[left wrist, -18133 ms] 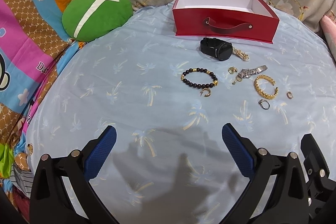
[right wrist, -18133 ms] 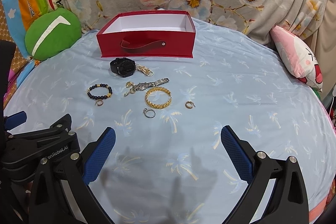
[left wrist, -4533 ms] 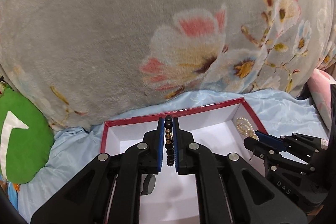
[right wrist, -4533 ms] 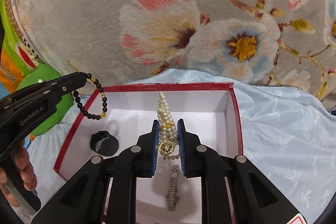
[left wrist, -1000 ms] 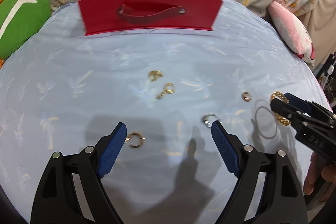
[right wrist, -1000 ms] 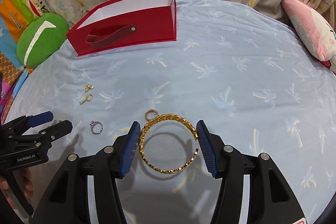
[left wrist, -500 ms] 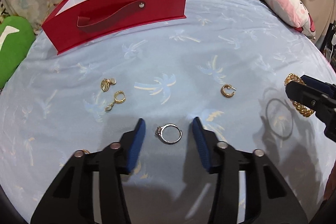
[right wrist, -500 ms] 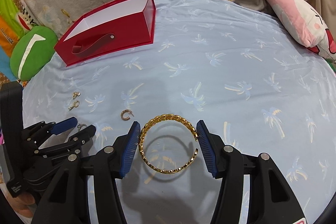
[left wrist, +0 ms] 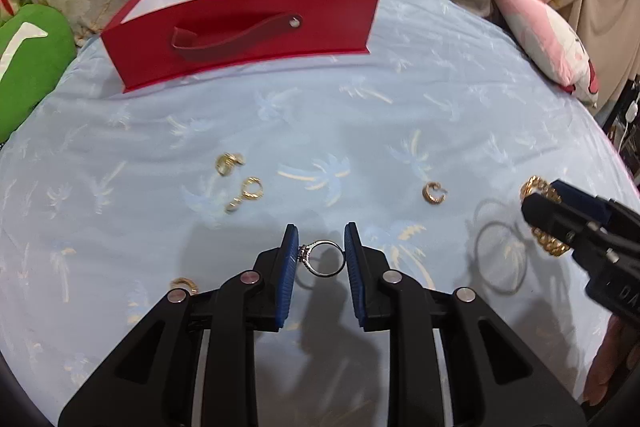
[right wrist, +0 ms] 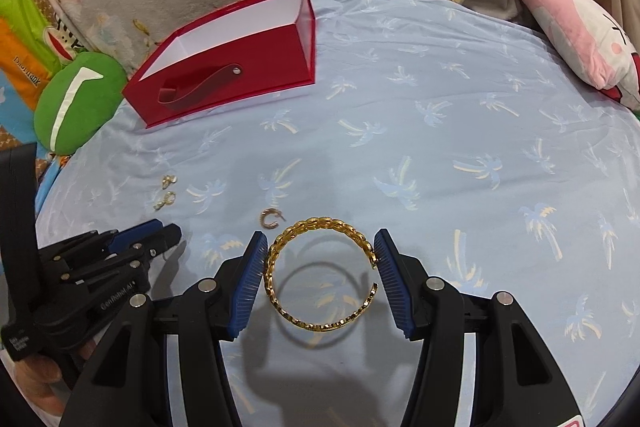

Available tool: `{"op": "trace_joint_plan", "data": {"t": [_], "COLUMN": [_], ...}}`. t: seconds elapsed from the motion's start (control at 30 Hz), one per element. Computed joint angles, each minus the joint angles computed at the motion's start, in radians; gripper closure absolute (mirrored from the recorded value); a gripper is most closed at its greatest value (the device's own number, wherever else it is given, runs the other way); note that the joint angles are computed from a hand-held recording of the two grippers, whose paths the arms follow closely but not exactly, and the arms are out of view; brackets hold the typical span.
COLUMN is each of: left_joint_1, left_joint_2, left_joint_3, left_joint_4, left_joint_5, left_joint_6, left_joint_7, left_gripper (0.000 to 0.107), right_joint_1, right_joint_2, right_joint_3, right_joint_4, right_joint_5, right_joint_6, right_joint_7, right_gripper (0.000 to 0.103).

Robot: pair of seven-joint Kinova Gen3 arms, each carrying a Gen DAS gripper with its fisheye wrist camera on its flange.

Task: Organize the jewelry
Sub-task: 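Close the left tool on the silver ring while the right tool holds the gold bangle, then carry the bangle and ring into the red box and open both tools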

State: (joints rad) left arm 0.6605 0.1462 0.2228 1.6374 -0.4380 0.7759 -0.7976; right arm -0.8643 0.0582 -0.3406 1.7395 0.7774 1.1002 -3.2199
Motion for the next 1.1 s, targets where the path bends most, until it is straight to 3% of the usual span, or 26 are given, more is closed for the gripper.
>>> {"op": "trace_joint_plan", "data": {"t": [0.23, 0.5, 0.67, 0.97, 1.1], "left_joint_1": [-0.051, -0.122, -0.173, -0.215, -0.207], "left_joint_2": [-0.055, -0.096, -0.099, -0.001, 0.088], "left_joint_3": [-0.008, -0.006, -0.012, -0.062, -0.099], "left_joint_4": [0.014, 0.009, -0.030, -0.252, -0.422], "left_joint_5": [0.011, -0.042, -0.037, -0.046, -0.043], "left_joint_6": [-0.014, -0.010, -0.023, -0.024, -0.007], "left_joint_7": [0.003, 0.034, -0.012, -0.143, -0.214], "left_gripper": [0.085, 0.085, 0.085, 0.085, 0.085], "right_joint_1": [-0.019, -0.047, -0.047, 0.006, 0.079], "right_joint_2": [0.030, 0.073, 0.101, 0.192, 0.263], "right_joint_3": [0.006, 0.041, 0.075, 0.174, 0.222], "right_joint_4": [-0.053, -0.149, -0.227, -0.465, -0.620], "right_joint_5": [0.030, 0.079, 0.116, 0.128, 0.013], "right_joint_6": [-0.023, -0.023, -0.037, -0.125, -0.186], "right_joint_7": [0.037, 0.116, 0.204, 0.453, 0.607], "right_gripper": [0.049, 0.049, 0.049, 0.049, 0.049]}}
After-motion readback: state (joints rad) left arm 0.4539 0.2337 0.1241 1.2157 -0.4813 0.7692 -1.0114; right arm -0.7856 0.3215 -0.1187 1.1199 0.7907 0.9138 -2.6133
